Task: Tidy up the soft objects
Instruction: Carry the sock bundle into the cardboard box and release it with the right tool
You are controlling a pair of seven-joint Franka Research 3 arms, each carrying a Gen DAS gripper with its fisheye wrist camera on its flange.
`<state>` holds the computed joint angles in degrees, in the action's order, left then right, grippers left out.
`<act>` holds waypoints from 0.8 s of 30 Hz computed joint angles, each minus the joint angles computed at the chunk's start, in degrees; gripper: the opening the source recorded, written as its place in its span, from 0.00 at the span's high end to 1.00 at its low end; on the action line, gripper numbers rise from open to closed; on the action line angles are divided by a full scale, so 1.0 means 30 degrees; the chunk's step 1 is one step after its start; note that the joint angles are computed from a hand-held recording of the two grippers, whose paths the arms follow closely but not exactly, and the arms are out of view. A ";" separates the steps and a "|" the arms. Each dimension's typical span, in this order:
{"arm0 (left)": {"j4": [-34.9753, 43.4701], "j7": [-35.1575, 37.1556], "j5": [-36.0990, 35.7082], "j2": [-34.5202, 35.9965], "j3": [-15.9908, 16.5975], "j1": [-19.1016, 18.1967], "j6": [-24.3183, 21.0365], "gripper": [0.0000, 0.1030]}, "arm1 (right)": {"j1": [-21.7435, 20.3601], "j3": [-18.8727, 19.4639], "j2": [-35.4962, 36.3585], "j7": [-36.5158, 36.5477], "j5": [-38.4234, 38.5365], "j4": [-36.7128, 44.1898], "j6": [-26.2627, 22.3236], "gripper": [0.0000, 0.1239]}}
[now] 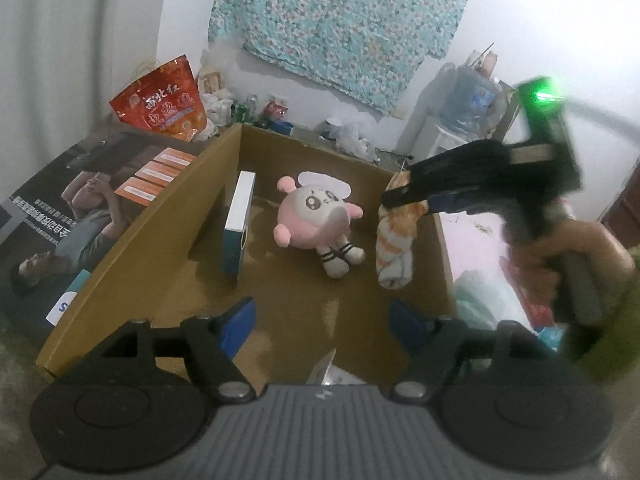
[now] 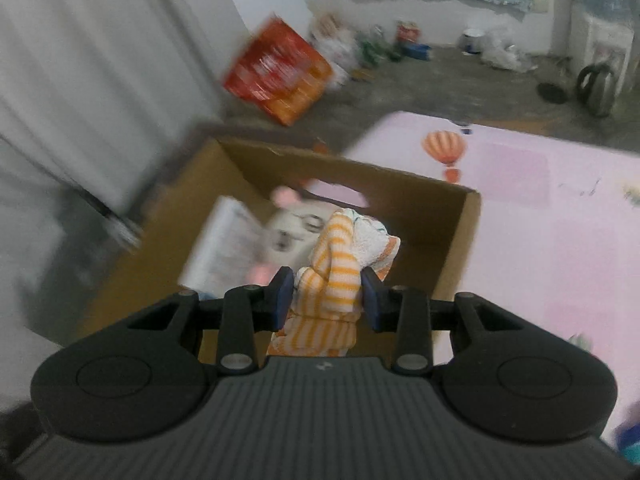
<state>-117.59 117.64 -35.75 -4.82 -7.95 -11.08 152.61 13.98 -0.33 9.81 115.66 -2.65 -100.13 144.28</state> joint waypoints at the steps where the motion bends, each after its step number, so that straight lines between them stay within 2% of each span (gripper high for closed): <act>1: 0.0037 -0.0004 0.0121 0.0080 -0.0004 0.0014 -0.0048 0.23 | 0.0292 -0.0222 0.0169 0.0711 -0.1271 0.0335 -0.1022 0.70; 5: 0.0086 -0.0147 0.0579 0.0263 -0.0105 0.0083 -0.0105 0.22 | 0.0726 -0.0555 0.0297 0.1998 -0.4056 0.0234 -0.0953 0.63; 9: -0.0004 0.0043 0.0598 0.0307 -0.0184 0.0078 -0.0079 0.22 | 0.0389 -0.0515 -0.0623 0.2534 -0.4316 -0.0858 -0.0290 0.63; 12: -0.0104 0.0264 0.0797 0.0316 -0.0259 0.0028 0.0047 0.22 | -0.0111 -0.0392 -0.1590 0.2696 -0.3665 -0.2172 0.1119 0.63; 14: -0.0072 0.0559 0.1037 0.0336 -0.0285 -0.0003 -0.0138 0.22 | -0.0719 -0.0095 -0.2886 0.1097 -0.0710 -0.4103 0.3367 0.63; 16: 0.0129 0.0721 0.1479 0.0467 -0.0318 0.0003 -0.0564 0.22 | -0.0802 0.0123 -0.4731 -0.1882 0.3931 -0.6358 0.4993 0.63; 19: 0.0786 0.0759 0.2204 0.0973 -0.0428 0.0082 -0.1572 0.23 | 0.0778 -0.0744 -0.8014 -0.7452 1.1567 -0.9849 0.6571 0.63; 21: 0.1540 0.0527 0.2824 0.1556 -0.0565 0.0206 -0.2797 0.24 | 0.1541 -0.1066 -0.9985 -0.9060 1.3932 -1.1846 0.7238 0.62; 24: 0.3406 -0.0577 0.4187 0.3099 -0.0857 0.0468 -0.5402 0.24 | 0.1931 -0.0908 -1.2949 -0.9571 1.5189 -1.4836 0.8183 0.62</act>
